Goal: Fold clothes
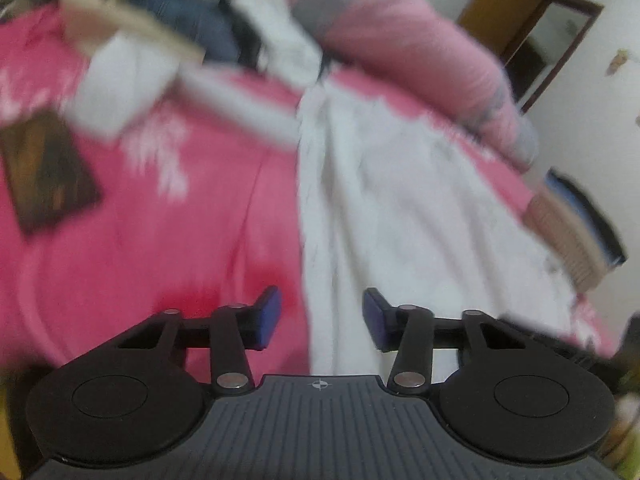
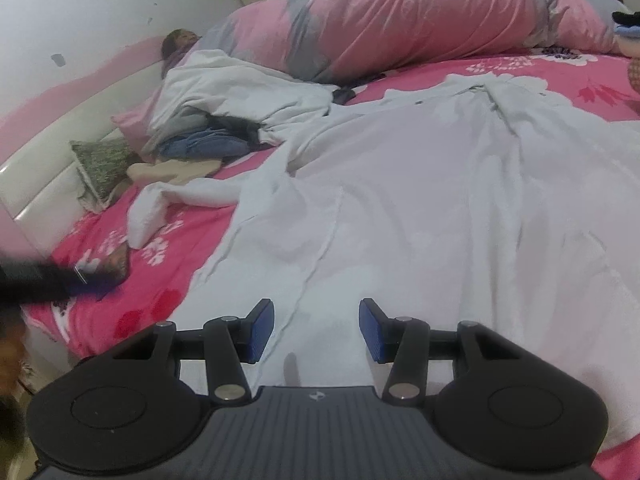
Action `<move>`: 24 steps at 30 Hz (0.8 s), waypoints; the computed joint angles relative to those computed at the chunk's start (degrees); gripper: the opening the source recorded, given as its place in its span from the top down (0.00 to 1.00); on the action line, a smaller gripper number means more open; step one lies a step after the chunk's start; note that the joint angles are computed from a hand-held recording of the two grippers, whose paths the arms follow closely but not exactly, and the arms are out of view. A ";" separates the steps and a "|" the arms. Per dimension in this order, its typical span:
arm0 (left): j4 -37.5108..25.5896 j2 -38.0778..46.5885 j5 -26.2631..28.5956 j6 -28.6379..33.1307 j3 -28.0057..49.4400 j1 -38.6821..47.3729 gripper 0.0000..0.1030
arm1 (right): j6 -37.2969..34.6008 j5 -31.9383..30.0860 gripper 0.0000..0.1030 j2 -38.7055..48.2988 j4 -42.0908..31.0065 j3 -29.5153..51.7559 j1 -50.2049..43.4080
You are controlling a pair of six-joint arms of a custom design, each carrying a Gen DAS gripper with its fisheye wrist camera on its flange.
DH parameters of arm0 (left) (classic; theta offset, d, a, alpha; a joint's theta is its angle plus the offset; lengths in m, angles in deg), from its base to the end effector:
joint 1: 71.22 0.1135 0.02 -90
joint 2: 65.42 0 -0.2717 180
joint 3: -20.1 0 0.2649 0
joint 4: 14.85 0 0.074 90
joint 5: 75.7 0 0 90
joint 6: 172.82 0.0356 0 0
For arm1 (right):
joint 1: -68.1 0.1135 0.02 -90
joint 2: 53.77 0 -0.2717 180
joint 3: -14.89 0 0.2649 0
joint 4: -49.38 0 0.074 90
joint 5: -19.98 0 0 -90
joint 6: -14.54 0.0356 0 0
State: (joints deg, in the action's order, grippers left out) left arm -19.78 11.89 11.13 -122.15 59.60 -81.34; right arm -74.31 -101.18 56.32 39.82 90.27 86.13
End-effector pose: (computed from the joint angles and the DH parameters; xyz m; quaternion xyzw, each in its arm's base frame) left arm 0.2465 -0.0420 0.1418 -0.2417 0.8834 -0.1446 0.3745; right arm 0.3803 0.1431 0.1449 -0.2335 0.8626 0.3064 0.3278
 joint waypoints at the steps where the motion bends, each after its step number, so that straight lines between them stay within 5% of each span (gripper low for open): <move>1: 1.86 1.85 -1.27 -0.60 -0.83 -1.41 0.61 | -0.37 -0.76 0.52 -0.35 -0.14 -0.27 0.11; 6: 11.28 8.23 -7.53 -4.11 -4.08 -6.23 0.64 | -1.86 -1.62 0.52 -2.16 1.87 -2.78 1.84; 10: 11.94 8.76 -10.64 -7.09 -4.09 -7.76 0.94 | -0.75 -0.65 0.52 -2.34 3.60 -4.13 3.16; 12: 11.69 8.34 -12.33 -8.55 -4.21 -9.24 0.99 | -0.02 -0.29 0.52 -2.22 3.80 -4.53 3.20; 17: 13.58 8.02 -16.90 -11.52 -5.76 -11.70 1.00 | 0.36 1.36 0.52 -2.11 3.15 -5.21 2.06; 24: 9.25 -10.74 -19.16 -13.75 -13.38 -2.83 1.00 | 0.43 3.10 0.52 -2.08 2.09 -4.46 -1.04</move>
State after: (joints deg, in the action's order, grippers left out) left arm -10.52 1.15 -8.03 -135.90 46.22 -84.17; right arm -73.88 -98.08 54.23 41.91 85.81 85.09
